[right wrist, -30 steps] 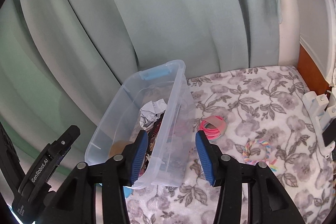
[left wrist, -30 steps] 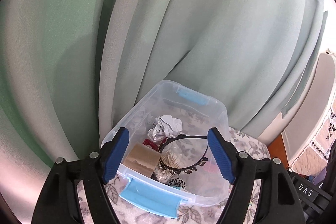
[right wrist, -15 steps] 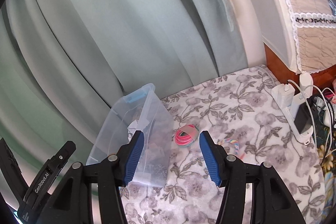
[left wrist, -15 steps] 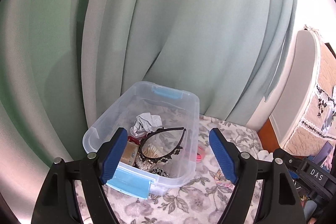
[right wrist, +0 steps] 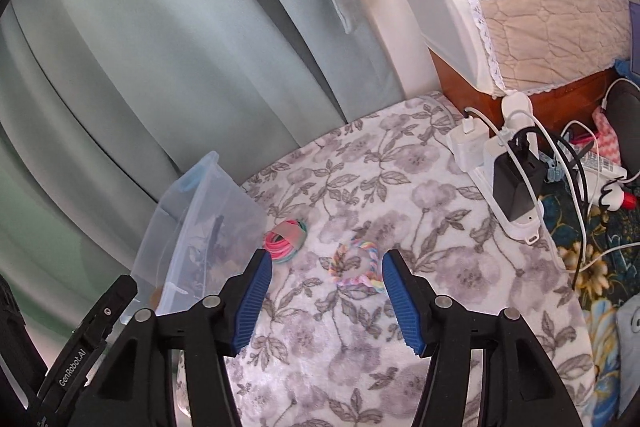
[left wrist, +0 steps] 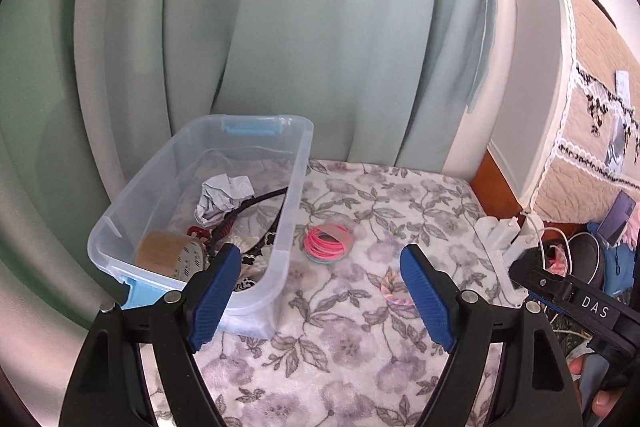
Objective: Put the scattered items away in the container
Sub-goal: 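Move left tool to pink hair ties while right tool approaches rainbow ring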
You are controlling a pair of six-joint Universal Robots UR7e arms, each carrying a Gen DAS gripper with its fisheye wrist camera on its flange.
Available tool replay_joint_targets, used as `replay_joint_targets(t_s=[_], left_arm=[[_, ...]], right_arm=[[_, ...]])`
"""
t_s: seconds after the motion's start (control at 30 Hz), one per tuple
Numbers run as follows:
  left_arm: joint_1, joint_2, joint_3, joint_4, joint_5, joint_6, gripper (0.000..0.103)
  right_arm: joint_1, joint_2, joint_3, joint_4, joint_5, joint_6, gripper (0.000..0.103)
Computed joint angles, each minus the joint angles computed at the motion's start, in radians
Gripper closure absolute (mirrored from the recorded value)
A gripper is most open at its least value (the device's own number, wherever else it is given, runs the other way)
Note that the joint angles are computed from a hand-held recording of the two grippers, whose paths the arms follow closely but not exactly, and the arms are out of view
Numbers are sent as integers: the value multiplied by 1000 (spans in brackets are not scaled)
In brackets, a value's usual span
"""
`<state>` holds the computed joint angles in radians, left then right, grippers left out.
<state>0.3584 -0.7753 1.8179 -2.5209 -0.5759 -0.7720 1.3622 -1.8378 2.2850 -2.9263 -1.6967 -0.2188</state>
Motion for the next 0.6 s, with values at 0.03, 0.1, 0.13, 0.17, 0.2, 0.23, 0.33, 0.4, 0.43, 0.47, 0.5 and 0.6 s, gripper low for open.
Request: replay_joint_targets(t_s=[0.03, 0.1, 0.13, 0.17, 0.2, 0.23, 0.33, 0.4, 0.43, 0.47, 0.5, 0.6], left_arm=[[4, 11, -8, 7, -12, 5, 21], [12, 29, -23, 26, -32, 5, 21], [17, 38, -31, 36, -42, 5, 21], [21, 44, -38, 49, -52, 1, 21], [26, 52, -43, 60, -58, -5, 21], [31, 60, -49, 72, -64, -10, 21], [50, 79, -65, 99, -88, -20, 21], [63, 92, -76, 113, -103, -29, 21], [71, 100, -83, 113, -112, -30, 21], [79, 108, -91, 112, -123, -29, 21], [88, 115, -99, 111, -134, -30, 21], [109, 141, -129, 123, -143, -51, 20]], right_arm=[[-16, 0, -1, 11, 8, -1, 42], [-45, 3, 0, 23, 24, -6, 42], [-57, 6, 0, 27, 30, -8, 42], [-69, 10, 0, 31, 35, -11, 42], [-79, 15, 0, 34, 40, -14, 42], [-88, 22, 0, 35, 44, -16, 42], [-115, 42, -1, 45, 55, -27, 42], [-129, 59, -3, 51, 57, -35, 42], [-134, 67, -4, 54, 58, -40, 42], [-138, 77, -6, 56, 60, -48, 42], [-140, 87, -7, 57, 60, -58, 42], [-145, 118, -12, 61, 61, -90, 42]])
